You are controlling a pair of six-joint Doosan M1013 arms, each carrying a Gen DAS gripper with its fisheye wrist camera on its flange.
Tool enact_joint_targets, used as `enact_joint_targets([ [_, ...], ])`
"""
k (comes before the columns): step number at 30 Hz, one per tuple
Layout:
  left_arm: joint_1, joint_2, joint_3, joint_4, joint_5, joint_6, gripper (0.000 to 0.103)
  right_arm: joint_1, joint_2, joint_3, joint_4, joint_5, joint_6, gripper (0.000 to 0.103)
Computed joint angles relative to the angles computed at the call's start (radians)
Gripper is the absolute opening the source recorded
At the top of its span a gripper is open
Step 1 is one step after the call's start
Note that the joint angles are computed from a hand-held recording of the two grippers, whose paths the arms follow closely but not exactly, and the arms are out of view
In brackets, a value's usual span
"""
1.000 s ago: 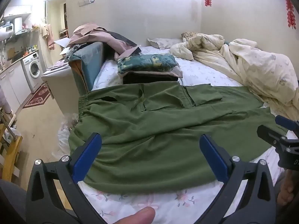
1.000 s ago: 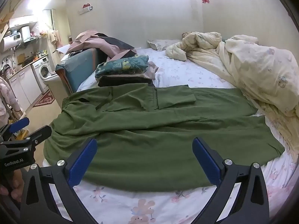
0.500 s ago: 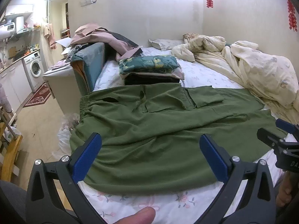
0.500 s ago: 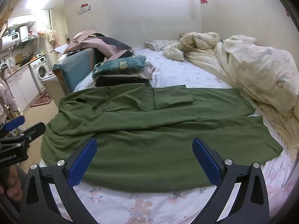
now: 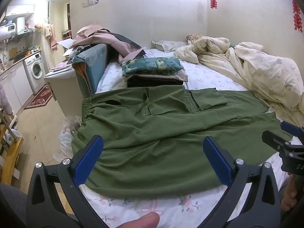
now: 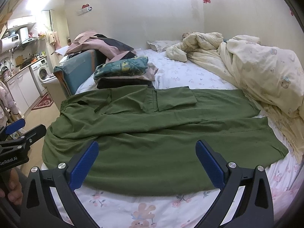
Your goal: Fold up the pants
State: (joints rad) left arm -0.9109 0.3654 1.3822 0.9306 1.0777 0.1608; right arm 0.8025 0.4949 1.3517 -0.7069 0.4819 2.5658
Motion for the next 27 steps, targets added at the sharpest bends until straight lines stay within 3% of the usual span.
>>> enact_joint_targets([
  [27, -0.001, -0.002, 0.005, 0.006, 0.002, -0.006, 0.103, 0.001, -0.003, -0.002, 0.016, -0.001, -0.018, 0.103],
])
